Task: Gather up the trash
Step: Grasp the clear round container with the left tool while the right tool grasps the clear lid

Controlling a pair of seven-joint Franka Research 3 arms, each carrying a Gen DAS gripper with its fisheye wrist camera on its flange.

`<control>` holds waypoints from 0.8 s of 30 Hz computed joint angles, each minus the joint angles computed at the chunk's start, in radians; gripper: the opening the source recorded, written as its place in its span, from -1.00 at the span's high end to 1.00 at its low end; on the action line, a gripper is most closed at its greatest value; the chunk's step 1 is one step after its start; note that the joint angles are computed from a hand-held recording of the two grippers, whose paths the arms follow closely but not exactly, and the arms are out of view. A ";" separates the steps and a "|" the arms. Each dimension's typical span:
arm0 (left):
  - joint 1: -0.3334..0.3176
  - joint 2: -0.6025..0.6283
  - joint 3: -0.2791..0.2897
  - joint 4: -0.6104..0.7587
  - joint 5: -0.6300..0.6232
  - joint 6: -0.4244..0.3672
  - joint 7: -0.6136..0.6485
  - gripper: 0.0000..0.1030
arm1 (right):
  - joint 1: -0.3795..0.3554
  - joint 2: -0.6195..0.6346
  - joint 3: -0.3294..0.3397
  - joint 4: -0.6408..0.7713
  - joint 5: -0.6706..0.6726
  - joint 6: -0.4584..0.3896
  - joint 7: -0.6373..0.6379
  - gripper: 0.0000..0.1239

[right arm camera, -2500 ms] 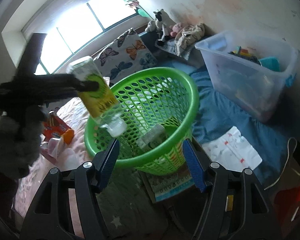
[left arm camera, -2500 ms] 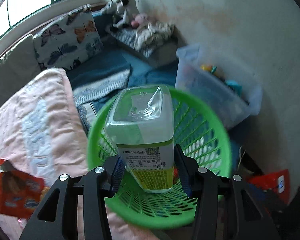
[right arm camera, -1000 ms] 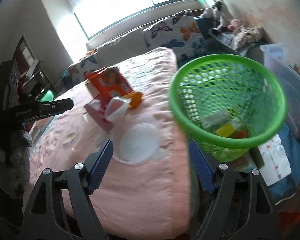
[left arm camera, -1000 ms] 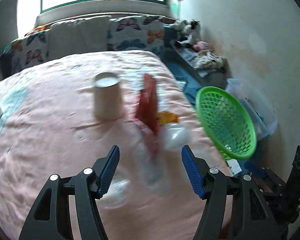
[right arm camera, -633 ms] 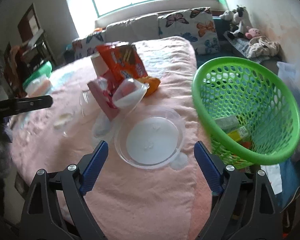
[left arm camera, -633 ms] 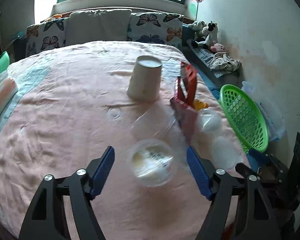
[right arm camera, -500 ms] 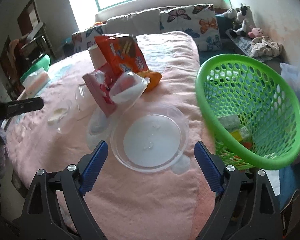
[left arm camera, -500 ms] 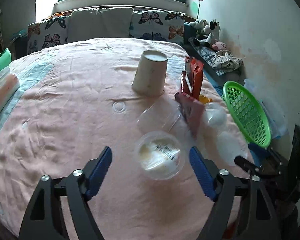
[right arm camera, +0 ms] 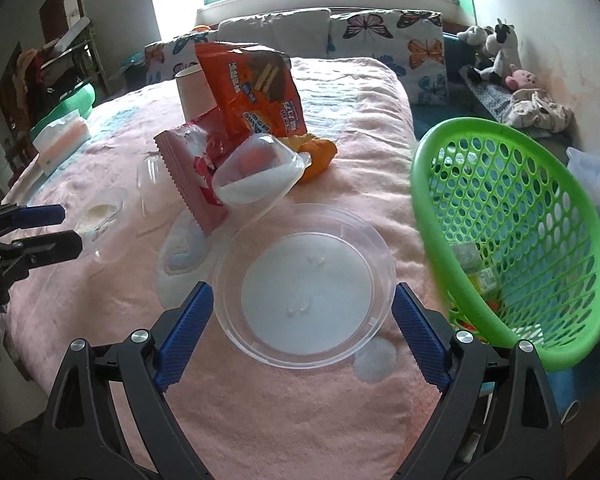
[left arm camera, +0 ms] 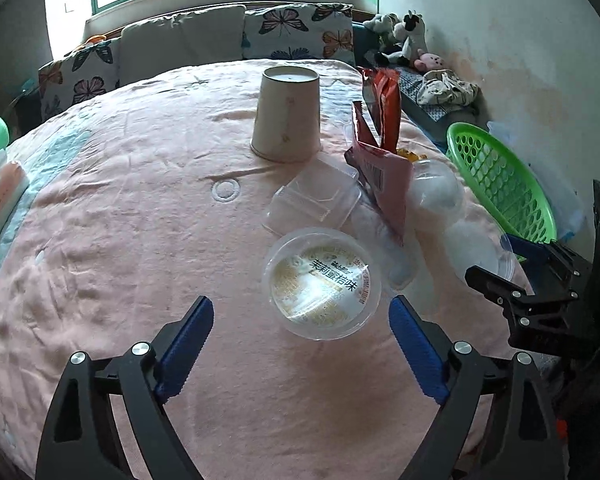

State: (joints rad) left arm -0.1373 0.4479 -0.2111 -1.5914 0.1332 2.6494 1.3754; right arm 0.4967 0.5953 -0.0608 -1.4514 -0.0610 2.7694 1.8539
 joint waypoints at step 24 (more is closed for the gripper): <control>-0.030 0.091 0.012 0.119 0.063 -0.047 0.029 -0.47 | -0.013 -0.034 0.020 -0.062 0.031 0.070 -0.009 -0.45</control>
